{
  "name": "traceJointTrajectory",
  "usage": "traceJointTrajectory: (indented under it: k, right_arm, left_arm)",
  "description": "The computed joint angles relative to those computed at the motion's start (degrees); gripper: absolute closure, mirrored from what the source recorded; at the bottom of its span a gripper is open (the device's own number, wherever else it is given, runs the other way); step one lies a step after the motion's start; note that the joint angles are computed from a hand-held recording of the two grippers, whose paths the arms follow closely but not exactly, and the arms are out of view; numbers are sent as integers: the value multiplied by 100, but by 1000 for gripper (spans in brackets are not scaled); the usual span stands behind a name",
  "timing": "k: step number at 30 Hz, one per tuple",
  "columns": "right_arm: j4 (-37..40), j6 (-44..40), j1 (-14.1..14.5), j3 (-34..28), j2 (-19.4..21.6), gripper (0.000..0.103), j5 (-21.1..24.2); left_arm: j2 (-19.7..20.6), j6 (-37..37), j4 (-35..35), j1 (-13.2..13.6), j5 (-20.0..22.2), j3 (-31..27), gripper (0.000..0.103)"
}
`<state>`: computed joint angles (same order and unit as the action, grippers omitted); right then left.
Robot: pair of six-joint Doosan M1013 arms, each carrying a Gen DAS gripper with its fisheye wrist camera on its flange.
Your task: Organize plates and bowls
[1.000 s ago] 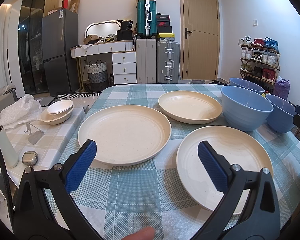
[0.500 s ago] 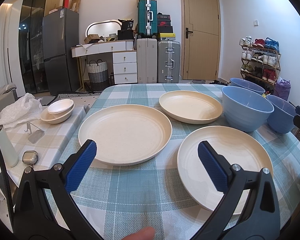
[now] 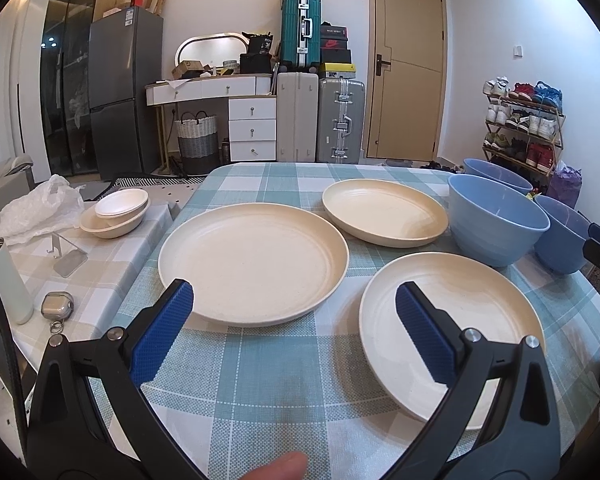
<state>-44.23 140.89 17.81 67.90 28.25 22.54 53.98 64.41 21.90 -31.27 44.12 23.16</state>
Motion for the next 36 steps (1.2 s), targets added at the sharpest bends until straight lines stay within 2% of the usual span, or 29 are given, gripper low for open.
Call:
traceJointTrajectory:
  k: [5, 12, 22, 27, 36]
  right_arm:
    - [334, -278, -13, -108, 57, 0, 88]
    - [809, -857, 8, -383, 131, 0, 252]
    - [1925, -1826, 3, -787, 191, 0, 388]
    - [2547, -2407, -15, -1060, 251, 0, 488]
    - [3597, -3496, -19, -1938, 578, 0, 1103]
  left_arm:
    - [-24, -148, 394, -27, 106, 5, 2]
    - [-127, -303, 409, -11, 160, 67, 2]
    - [-242, -383, 389, -5, 403, 36, 2]
    - [-208, -319, 80, 37, 665, -220, 2]
    - [-43, -316, -97, 120, 1219, -865, 2]
